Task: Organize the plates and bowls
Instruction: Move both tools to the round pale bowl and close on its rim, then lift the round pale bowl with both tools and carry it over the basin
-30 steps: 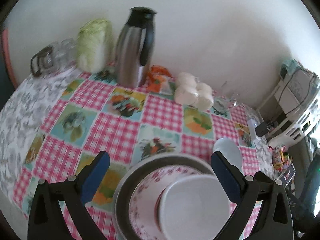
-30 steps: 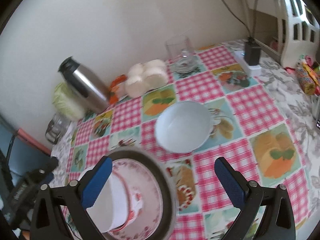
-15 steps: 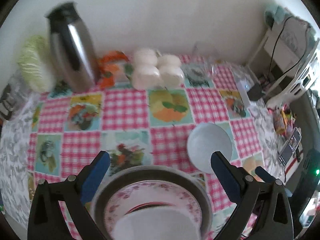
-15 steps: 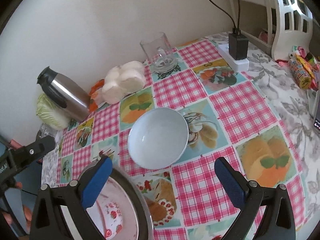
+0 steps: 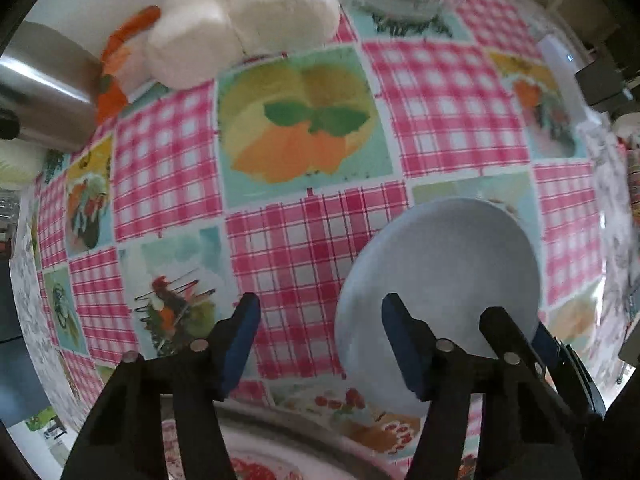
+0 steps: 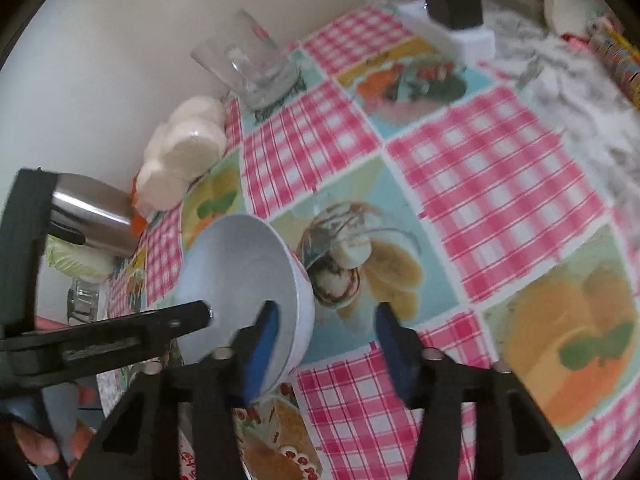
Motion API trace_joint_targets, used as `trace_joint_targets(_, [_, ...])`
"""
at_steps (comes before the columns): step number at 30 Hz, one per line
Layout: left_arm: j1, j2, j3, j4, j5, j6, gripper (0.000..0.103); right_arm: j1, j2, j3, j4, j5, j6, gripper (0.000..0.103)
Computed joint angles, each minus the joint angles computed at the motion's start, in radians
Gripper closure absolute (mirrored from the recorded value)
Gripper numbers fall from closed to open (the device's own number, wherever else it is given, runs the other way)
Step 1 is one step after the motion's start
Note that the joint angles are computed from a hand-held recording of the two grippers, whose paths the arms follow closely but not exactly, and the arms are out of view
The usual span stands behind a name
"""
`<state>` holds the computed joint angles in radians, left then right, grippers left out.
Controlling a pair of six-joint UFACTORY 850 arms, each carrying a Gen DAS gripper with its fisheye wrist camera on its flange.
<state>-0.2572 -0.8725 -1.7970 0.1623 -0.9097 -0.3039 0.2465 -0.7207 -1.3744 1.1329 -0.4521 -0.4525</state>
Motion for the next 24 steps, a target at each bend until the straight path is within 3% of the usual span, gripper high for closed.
trace_joint_targets(3, [0.008, -0.028, -0.03, -0.066, -0.024, 0.034, 0.055, -0.005, -0.024, -0.014, 0.057, -0.04, -0.042, 0.07])
trace_joint_targets(6, [0.005, -0.037, -0.05, -0.098, -0.028, 0.075, 0.084, -0.008, -0.033, -0.012, 0.157, -0.073, -0.134, 0.087])
trace_joint_targets(12, [-0.002, 0.037, 0.024, -0.139, 0.028, 0.109, 0.084, -0.004, 0.012, 0.021, 0.149, -0.041, -0.124, 0.088])
trace_joint_targets(18, [0.012, 0.28, 0.251, -0.224, 0.141, 0.219, 0.083, 0.021, 0.197, 0.116, 0.132, 0.045, -0.165, 0.087])
trace_joint_targets(24, [0.06, 0.518, 0.481, -0.289, 0.225, 0.32, 0.083, 0.065, 0.336, 0.17, 0.057, 0.028, -0.133, 0.087])
